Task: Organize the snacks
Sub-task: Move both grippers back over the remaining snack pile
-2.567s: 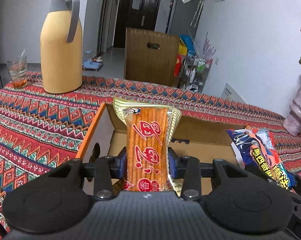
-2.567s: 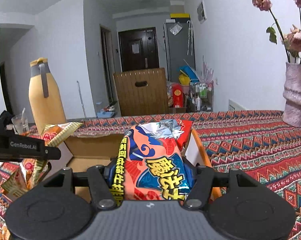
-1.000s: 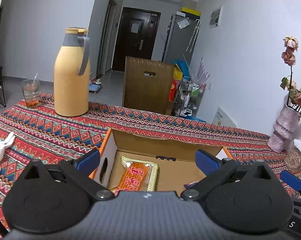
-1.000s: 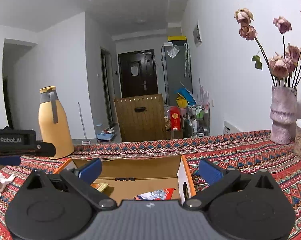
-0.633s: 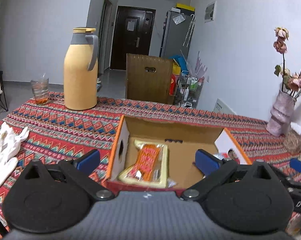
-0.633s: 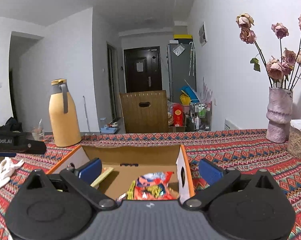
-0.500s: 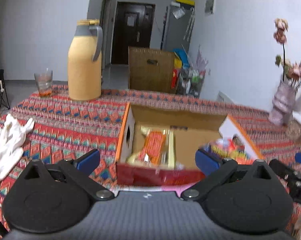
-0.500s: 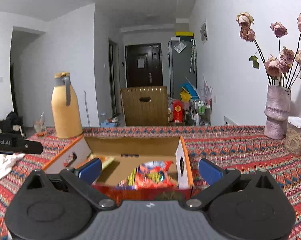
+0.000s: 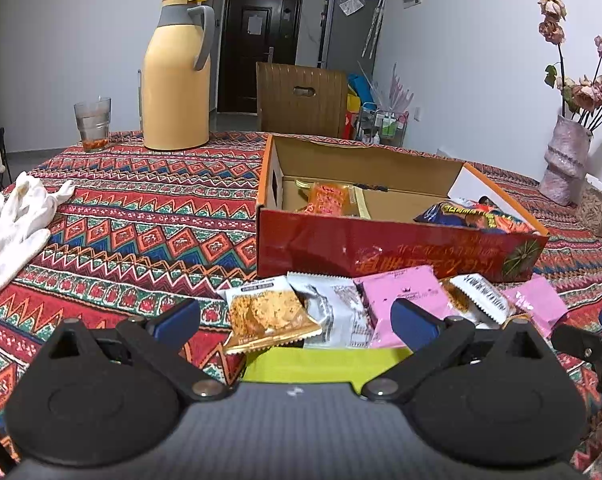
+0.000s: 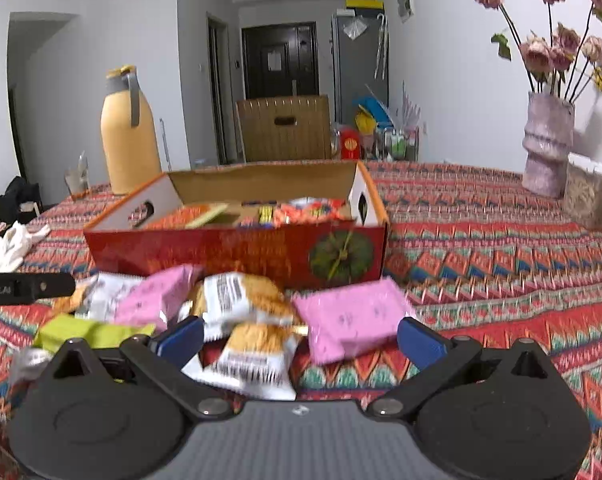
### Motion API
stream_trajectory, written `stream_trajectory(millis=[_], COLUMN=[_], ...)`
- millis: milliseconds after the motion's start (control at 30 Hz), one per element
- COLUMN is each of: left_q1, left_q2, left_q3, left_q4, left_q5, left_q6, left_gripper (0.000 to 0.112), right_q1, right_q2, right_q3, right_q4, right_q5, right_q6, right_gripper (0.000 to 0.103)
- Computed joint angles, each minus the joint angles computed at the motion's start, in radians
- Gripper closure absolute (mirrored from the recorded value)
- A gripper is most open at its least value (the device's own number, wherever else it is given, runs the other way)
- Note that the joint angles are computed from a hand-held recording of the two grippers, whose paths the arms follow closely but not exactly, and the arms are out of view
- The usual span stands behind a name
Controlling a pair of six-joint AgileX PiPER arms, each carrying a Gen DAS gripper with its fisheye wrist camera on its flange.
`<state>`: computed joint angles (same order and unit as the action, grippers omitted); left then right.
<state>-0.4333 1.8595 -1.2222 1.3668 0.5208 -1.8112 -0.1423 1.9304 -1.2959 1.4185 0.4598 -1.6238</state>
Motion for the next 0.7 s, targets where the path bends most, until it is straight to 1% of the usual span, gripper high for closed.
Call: stream_trajectory(millis=[100, 233, 400, 467, 533, 667, 700], left_q1=[-0.002, 0.014, 0.026, 0.026, 0.028, 0.03, 0.031], left_q2=[0.021, 0.013, 0.009, 0.007, 0.006, 0.006, 0.007], left_q3=[-0.007, 0.014, 0.024, 0.028, 0.028, 0.028, 0.026], left_q4=[-0.004, 0.023, 0.034, 0.038, 0.038, 0.034, 0.027], left_q5=[0.007, -0.032, -0.056, -0.058, -0.06, -0.064, -0.065], left_q6=[-0.004, -0.046, -0.064, -0.07, -0.072, -0.073, -0.066], left_gripper=[0.009, 0.009, 0.009, 0.009, 0.009, 0.009, 0.009], right_q1=[0.008, 0.02, 0.039, 0.046, 0.056, 0.08, 0.085], right_q2=[-0.003, 0.005, 0.016, 0.025, 0.041, 0.08, 0.093], right_q3=[0.018, 0.01, -0.004, -0.021, -0.049, -0.123, -0.148], right_q4=[0.004, -0.024, -0.028, -0.055, -0.12, -0.294, -0.346], right_q5=[-0.015, -0.032, -0.057, -0.058, -0.056, -0.048, -0.036], right_q6=[-0.014, 0.017, 0.022, 0.047, 0.113, 0.304, 0.358], right_gripper=[0.0, 0.0, 0.0, 0.005, 0.019, 0.028, 0.032])
